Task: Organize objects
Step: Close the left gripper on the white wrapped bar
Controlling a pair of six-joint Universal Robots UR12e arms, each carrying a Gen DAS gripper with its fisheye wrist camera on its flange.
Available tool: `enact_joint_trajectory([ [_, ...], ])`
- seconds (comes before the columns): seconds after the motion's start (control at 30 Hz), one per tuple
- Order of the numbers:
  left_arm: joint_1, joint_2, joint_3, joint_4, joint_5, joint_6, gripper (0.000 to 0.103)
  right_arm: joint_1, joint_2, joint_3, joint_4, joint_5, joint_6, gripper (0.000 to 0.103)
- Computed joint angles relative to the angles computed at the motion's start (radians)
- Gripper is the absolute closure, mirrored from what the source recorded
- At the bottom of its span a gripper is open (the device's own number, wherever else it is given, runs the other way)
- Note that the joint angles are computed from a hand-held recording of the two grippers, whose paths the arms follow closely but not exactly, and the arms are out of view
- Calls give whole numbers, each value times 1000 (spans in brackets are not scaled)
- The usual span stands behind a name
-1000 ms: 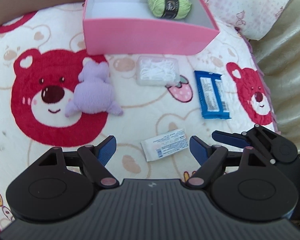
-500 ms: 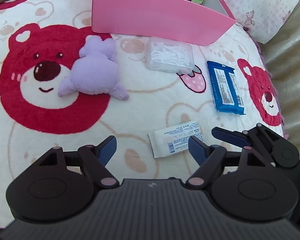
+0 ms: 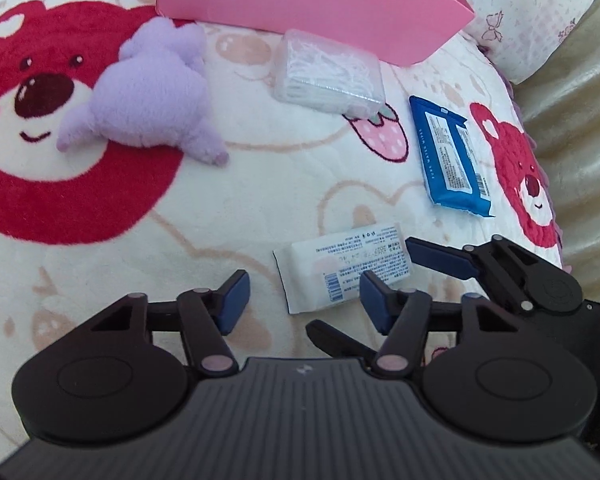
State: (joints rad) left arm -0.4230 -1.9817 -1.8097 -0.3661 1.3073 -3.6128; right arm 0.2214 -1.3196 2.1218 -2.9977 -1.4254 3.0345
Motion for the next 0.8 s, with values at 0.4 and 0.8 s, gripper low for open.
enact_joint_trajectory([
  [0.4,18,-18,-14,58,-72,-49,70,-10,7,-15,77,33,60,9],
  [0.8,15,-12,-15,61,-85,-58,72,29,8,-30,86,-78,17,20],
])
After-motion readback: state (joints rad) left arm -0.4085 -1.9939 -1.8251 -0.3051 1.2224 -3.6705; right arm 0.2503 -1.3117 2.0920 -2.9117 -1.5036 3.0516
